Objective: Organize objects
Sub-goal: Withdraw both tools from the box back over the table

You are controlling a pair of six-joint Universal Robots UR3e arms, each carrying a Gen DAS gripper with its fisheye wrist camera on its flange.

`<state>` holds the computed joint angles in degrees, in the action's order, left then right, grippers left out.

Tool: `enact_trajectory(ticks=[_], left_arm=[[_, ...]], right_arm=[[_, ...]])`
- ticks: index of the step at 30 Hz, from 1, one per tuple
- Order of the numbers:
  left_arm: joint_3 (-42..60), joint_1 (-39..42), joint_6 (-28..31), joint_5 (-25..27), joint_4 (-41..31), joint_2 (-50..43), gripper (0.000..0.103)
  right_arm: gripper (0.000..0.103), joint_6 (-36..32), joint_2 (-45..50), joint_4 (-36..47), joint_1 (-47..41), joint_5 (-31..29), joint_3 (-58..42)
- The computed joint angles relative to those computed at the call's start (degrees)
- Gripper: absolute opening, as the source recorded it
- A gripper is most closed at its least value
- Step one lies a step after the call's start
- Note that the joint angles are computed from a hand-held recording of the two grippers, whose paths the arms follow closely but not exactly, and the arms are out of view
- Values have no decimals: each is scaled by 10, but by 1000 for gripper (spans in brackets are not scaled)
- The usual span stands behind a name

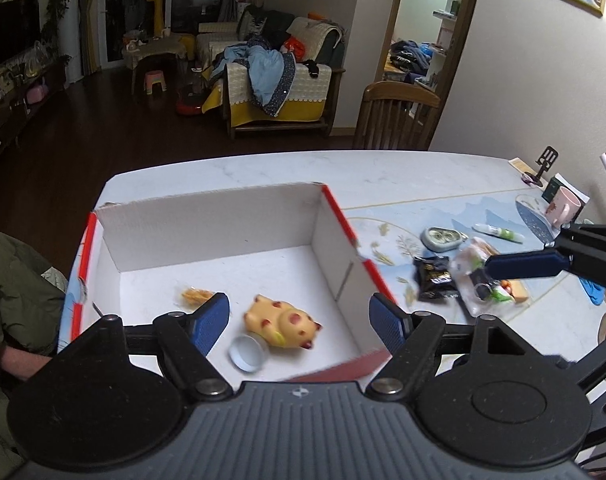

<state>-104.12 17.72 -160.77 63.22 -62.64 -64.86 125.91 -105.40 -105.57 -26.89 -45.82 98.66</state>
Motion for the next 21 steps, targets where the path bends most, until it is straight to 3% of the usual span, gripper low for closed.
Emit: enact_trajectory(ticks=[13,21], left_arm=[[-46,-139,-111,64,68,15,83],[-25,-250,-181,123,134,-53,85]], right_arm=[[95,-189,-71,207,-199,45,20],[95,-246,-66,224,-287,35,37]])
